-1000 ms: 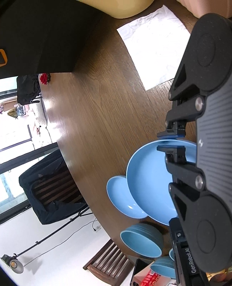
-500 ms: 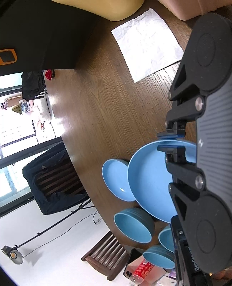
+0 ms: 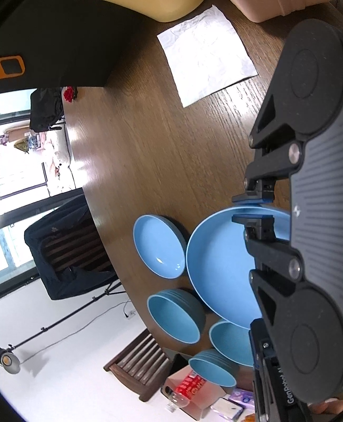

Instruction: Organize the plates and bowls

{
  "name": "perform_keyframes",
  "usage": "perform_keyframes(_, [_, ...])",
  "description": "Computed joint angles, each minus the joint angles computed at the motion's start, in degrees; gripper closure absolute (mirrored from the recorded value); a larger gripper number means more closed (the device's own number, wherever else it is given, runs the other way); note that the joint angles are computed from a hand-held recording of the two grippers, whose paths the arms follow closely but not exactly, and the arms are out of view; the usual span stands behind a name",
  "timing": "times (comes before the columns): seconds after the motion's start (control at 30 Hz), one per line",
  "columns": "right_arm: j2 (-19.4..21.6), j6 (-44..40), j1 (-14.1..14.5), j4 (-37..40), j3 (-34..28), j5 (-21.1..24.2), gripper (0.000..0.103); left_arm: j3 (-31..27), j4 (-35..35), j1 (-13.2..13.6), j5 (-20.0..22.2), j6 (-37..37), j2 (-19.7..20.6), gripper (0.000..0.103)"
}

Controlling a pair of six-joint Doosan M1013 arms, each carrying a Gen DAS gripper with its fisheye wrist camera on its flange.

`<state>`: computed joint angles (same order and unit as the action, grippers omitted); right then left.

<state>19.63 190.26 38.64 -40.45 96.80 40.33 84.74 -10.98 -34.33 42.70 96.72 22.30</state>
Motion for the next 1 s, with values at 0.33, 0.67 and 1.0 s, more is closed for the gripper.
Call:
perform_keyframes(0.33, [0.79,-3.88,0.6,2.32,-1.1,-0.68,0.095,1.7,0.79,0.75,0.33,-0.99,-1.07,0.094])
perform_keyframes(0.67, [1.72,-7.47,1.36,4.95,-1.91,-1.89,0.095,4.12,1.92,1.45,0.28,-3.91,-2.43,0.094])
perform_keyframes(1.0, [3.07,-11.69,2.29,8.33,-3.05,-3.37,0.095,6.63,4.05,2.39,-0.31,-6.72,-3.75,0.094])
